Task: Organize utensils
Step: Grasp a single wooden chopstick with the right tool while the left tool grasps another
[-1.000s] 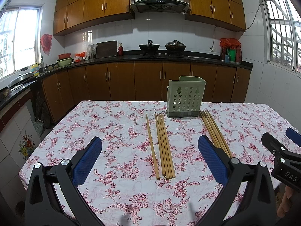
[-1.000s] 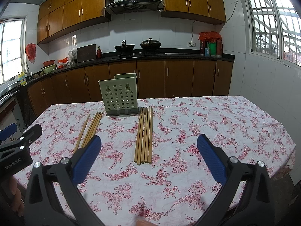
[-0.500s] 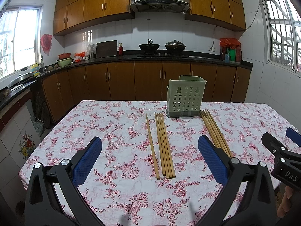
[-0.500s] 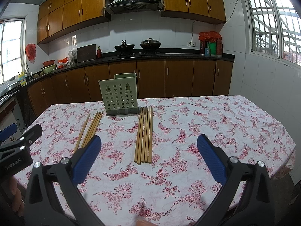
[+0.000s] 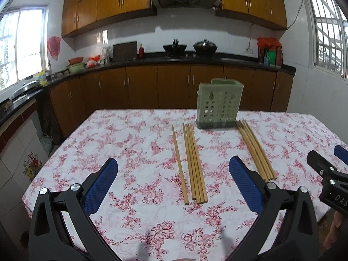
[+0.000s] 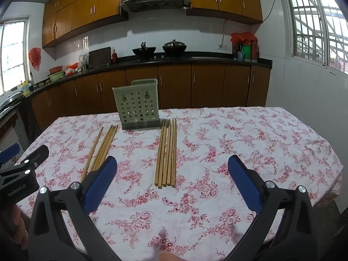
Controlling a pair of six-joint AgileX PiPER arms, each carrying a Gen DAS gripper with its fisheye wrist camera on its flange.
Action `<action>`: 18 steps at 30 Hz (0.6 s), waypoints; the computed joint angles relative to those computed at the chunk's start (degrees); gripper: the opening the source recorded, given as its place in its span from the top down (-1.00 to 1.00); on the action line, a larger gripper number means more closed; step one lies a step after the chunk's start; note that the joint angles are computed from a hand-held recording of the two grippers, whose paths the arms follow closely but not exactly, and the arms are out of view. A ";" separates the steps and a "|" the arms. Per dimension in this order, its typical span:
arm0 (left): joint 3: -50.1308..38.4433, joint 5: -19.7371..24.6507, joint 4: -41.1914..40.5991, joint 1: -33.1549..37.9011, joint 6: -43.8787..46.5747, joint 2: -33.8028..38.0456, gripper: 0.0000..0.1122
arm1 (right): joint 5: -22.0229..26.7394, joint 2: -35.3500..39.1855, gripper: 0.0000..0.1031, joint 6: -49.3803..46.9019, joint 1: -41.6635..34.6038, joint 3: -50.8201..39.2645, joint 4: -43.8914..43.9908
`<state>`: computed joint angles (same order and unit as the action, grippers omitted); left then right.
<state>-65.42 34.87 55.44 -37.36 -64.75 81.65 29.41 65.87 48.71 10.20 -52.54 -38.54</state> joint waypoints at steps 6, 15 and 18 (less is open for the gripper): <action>-7.07 0.48 -15.97 6.97 16.00 6.00 -0.81 | -1.76 9.35 -0.80 -20.58 -9.45 -4.95 21.96; -21.79 6.07 -33.95 14.21 35.45 19.27 -0.31 | 2.55 26.35 0.21 -41.46 -15.81 -18.19 41.24; -25.27 8.12 -39.15 15.35 40.32 22.71 -0.09 | 4.55 31.06 0.36 -44.04 -16.28 -22.27 43.42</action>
